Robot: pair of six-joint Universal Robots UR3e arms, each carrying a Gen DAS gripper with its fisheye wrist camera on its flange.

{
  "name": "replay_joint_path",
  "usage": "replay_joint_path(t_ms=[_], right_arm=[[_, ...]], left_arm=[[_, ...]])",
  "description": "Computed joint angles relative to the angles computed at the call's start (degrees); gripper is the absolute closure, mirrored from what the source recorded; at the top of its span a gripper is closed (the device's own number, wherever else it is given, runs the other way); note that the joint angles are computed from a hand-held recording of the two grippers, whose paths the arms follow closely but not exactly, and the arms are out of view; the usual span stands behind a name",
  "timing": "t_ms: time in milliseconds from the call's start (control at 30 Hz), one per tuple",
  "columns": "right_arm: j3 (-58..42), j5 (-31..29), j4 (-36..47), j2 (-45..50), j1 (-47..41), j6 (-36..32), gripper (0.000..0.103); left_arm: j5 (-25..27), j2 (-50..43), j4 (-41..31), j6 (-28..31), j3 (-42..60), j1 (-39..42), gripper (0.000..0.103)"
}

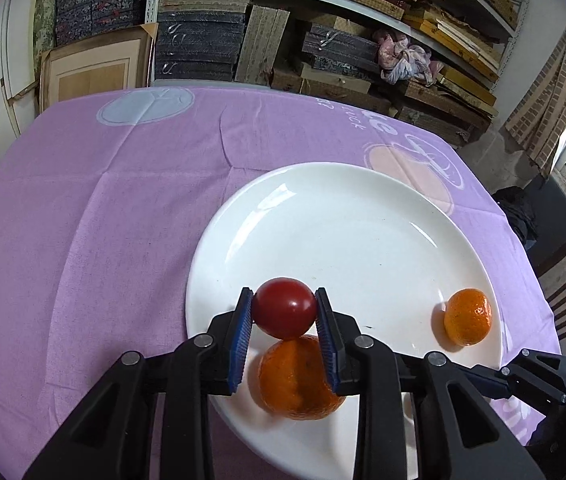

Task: Organize fruits
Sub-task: 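Release red tomato on plate with left gripper while right gripper drops kiwi there, then withdraw both grippers and move left gripper toward a small brown fruit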

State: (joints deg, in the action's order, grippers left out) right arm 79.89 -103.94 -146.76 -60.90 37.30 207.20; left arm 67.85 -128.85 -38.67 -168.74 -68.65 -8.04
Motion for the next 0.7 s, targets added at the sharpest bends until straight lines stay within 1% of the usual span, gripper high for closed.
replay_joint_path(t_ms=[33, 100, 167, 200, 233, 267, 300, 333, 367, 433, 500, 567, 600, 633, 667, 700], right_arm=[[0.6, -0.6, -0.8, -0.4, 0.2, 0.1, 0.067], [2.7, -4.3, -2.4, -3.1, 1.8, 1.3, 0.067], [6.5, -8.3, -5.1, -8.6, 3.7, 2.2, 0.066], [8.5, -10.9, -6.5, -11.8, 5.2, 2.9, 0.063], [10.3, -13.8, -7.2, -14.8, 7.0, 3.7, 0.049], [11.6, -17.2, -7.5, -17.4, 9.2, 4.5, 0.029], [13.1, -21.6, -8.1, -19.3, 12.2, 5.7, 0.019], [14.7, -25.7, -8.9, -20.6, 15.2, 6.9, 0.010], [16.5, -28.6, -9.6, -21.6, 17.9, 8.2, 0.009], [19.8, -33.0, -9.5, -22.3, 23.0, 12.2, 0.008], [22.5, -39.5, -8.9, -20.6, 28.7, 18.8, 0.005], [27.4, -45.0, -11.7, -18.7, 33.6, 26.5, 0.004], [29.4, -46.1, -11.9, -17.9, 35.0, 30.6, 0.004], [29.7, -45.2, -8.1, -18.4, 35.2, 34.4, 0.004], [30.7, -42.3, -8.3, -19.1, 34.0, 33.7, 0.004], [31.8, -40.8, -11.6, -19.1, 33.1, 31.7, 0.004]], left_arm=[[0.1, 0.5, 0.1, -0.1, -0.6, 0.1, 0.071], [-0.6, 3.4, 1.6, -0.6, -4.4, 1.2, 0.071], [-2.8, 8.5, 2.7, -0.3, -10.1, 3.7, 0.071], [-3.6, 11.6, 3.2, 0.0, -13.2, 4.9, 0.071], [-4.7, 15.5, 3.9, 0.8, -17.3, 6.6, 0.071], [-5.7, 19.6, 4.7, 1.7, -21.6, 8.4, 0.071], [-6.5, 23.4, 5.2, 2.5, -25.4, 9.9, 0.067], [-7.6, 27.5, 5.6, 3.6, -29.9, 11.7, 0.061], [-8.7, 31.4, 5.6, 4.8, -34.2, 13.4, 0.059], [-10.1, 38.8, 5.4, 8.1, -42.9, 16.1, 0.059], [-10.8, 45.4, 6.7, 11.0, -51.9, 18.0, 0.059], [-11.1, 50.0, 8.7, 12.6, -59.3, 18.8, 0.056], [-11.3, 51.8, 10.3, 13.1, -63.0, 19.1, 0.049], [-11.8, 53.3, 12.0, 13.1, -66.1, 19.4, 0.044], [-12.2, 53.9, 13.9, 13.1, -68.4, 19.5, 0.044], [-12.3, 53.9, 15.6, 13.2, -70.0, 19.1, 0.044]])
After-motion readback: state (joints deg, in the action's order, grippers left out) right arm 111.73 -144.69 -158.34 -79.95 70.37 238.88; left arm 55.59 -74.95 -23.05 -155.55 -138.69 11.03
